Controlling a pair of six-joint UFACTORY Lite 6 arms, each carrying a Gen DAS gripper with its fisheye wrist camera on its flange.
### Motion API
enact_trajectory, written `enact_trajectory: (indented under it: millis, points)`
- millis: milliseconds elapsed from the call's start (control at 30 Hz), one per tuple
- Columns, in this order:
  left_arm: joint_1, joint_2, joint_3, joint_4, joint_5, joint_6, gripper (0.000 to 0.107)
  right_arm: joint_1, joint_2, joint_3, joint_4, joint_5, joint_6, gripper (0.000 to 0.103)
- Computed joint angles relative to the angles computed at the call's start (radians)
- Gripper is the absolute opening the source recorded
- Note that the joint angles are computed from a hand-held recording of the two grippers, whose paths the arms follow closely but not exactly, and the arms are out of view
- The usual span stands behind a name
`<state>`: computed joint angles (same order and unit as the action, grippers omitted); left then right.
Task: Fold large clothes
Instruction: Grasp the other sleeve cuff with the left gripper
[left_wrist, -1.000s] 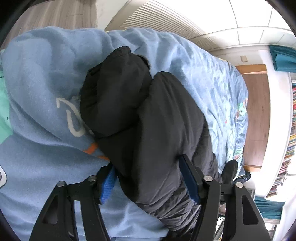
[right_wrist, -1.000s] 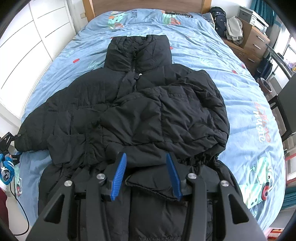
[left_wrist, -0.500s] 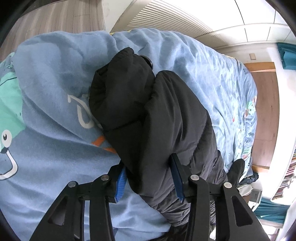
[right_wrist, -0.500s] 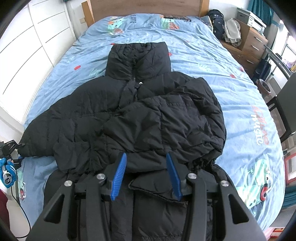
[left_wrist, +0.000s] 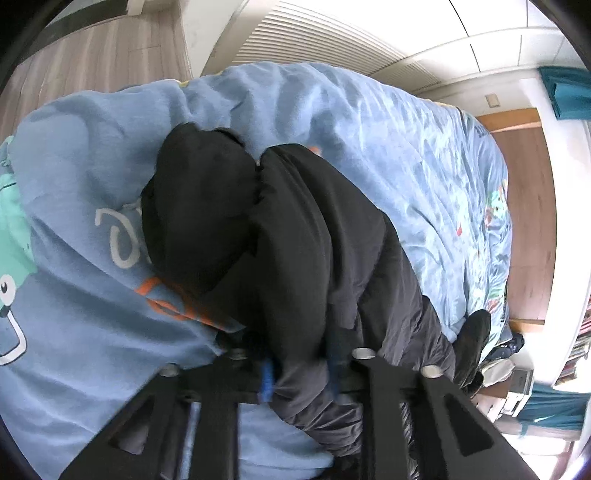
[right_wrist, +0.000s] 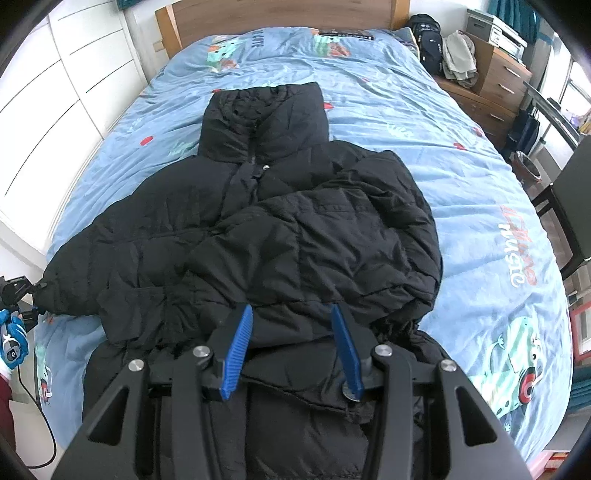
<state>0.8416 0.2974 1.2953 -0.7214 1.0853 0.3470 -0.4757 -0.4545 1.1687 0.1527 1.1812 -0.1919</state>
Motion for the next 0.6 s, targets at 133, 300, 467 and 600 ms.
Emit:
enact_trajectory:
  millis: [133,300,467,600]
  points:
    - [-0.012,-0.065,-0.037,-0.037,-0.021,0.048,0.007,-0.092,-0.011,-0.002,0.034,0.016,-0.075,0.044]
    - [-0.062,-0.168,-0.03,-0.088,0.008,0.117,0.006,-0.207,-0.027,-0.02,0.084,0.027,-0.169,0.044]
    - [-0.179,-0.305,-0.004,-0.13,0.063,0.159,0.006,-0.284,-0.057,-0.057,0.13,0.041,-0.243,0.044]
    - [-0.299,-0.407,-0.006,-0.142,0.086,0.164,0.006,-0.337,-0.076,-0.072,0.167,0.063,-0.3,0.044]
